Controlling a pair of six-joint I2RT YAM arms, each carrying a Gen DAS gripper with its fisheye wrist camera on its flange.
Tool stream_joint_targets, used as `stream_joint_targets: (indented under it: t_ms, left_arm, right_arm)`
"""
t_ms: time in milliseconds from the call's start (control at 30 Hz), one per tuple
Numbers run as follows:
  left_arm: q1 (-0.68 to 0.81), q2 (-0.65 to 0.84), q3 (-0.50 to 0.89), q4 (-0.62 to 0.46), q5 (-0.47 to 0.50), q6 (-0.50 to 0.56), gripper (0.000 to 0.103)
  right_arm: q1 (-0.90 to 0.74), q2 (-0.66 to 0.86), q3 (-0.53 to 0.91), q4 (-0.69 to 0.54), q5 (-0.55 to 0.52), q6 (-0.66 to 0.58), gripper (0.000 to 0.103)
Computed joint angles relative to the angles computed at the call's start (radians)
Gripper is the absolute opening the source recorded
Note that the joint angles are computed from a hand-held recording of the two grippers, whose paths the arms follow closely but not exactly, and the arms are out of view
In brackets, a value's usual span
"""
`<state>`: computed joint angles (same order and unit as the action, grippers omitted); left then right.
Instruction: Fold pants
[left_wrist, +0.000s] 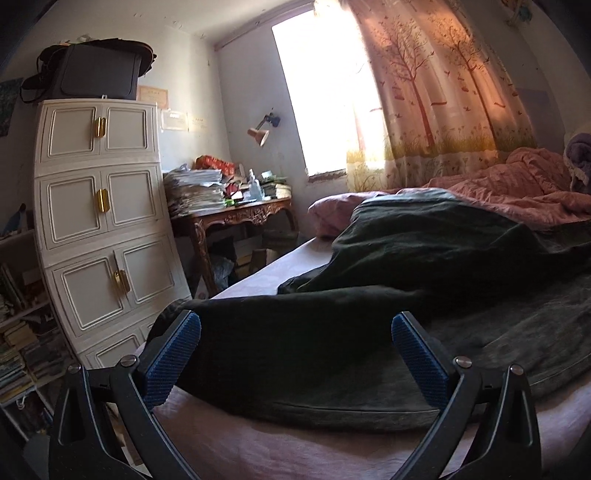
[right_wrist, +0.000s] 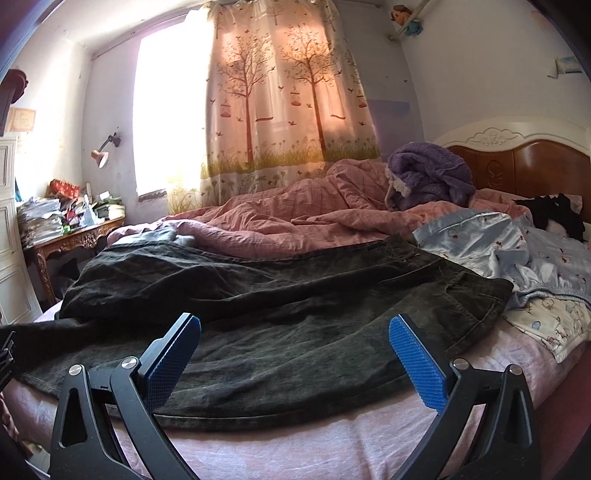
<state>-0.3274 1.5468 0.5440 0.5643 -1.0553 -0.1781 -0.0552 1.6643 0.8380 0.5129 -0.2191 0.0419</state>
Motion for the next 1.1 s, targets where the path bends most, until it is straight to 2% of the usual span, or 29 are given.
stream_joint_targets:
  t_ms: [67,200,233,300,367,400,433,500,567,633,667,733,800,867,900,933,967,1100]
  left_arm:
    - [0.100,-0.059,-0.003,-0.070,0.109,0.002,0.103]
    - [0.344,-0.170,0.125,-0.308,0.462,0.093,0.103]
    - [0.402,-0.171,0.188,-0.383,0.546,0.112,0.103]
    - [0.524,-0.125,0.353,-0.568,0.780,0.113,0.103]
    - [0.642,0.002,0.566,-0.784,1.027,0.078,0.103]
    - [0.692,0.090,0.686,-0.901,1.131,0.069,0.096]
    - [0.723,0.164,0.780,-0.988,1.192,0.052,0.076]
    - [0.774,0.341,0.999,-1.199,1.306,0.064,0.059]
    - [0.798,0.453,1.116,-1.285,1.351,0.114,0.058]
    - [0.796,0.506,1.154,-1.286,1.271,0.131,0.058]
    - [0.801,0.546,1.191,-1.311,1.267,0.152,0.058]
    - [0.824,0.642,1.293,-1.399,1.337,0.194,0.058]
    - [0.838,0.692,1.326,-1.425,1.419,0.199,0.057]
    - [0.840,0.674,1.279,-1.359,1.422,0.187,0.044]
    - [0.841,0.663,1.257,-1.330,1.422,0.178,0.021]
    - [0.849,0.659,1.248,-1.316,1.459,0.167,0.013]
    - [0.857,0.649,1.229,-1.285,1.490,0.153,0.012]
    - [0.853,0.536,1.121,-1.138,1.422,0.140,0.012]
  right_arm:
    - [0.029,0.016,0.034,-0.030,0.028,-0.037,0.103]
    - [0.074,0.043,0.094,-0.056,0.082,-0.047,0.103]
    - [0.084,0.049,0.105,-0.057,0.089,-0.044,0.103]
    - [0.110,0.067,0.130,-0.052,0.104,-0.049,0.103]
    - [0.148,0.093,0.161,-0.047,0.134,-0.067,0.103]
    - [0.167,0.111,0.191,-0.064,0.151,-0.081,0.103]
    - [0.187,0.133,0.227,-0.092,0.160,-0.098,0.103]
    - [0.211,0.168,0.276,-0.125,0.156,-0.114,0.100]
    - [0.235,0.199,0.307,-0.144,0.169,-0.128,0.095]
    - [0.251,0.213,0.294,-0.120,0.169,-0.147,0.095]
    - [0.260,0.217,0.273,-0.090,0.176,-0.156,0.095]
    - [0.279,0.227,0.247,-0.059,0.190,-0.187,0.095]
    - [0.298,0.231,0.230,-0.048,0.207,-0.233,0.095]
    - [0.315,0.235,0.222,-0.039,0.225,-0.262,0.095]
    - [0.319,0.237,0.222,-0.038,0.220,-0.269,0.095]
    - [0.323,0.238,0.221,-0.037,0.213,-0.275,0.095]
    - [0.327,0.240,0.219,-0.035,0.211,-0.283,0.095]
    - [0.345,0.245,0.214,-0.028,0.228,-0.314,0.092]
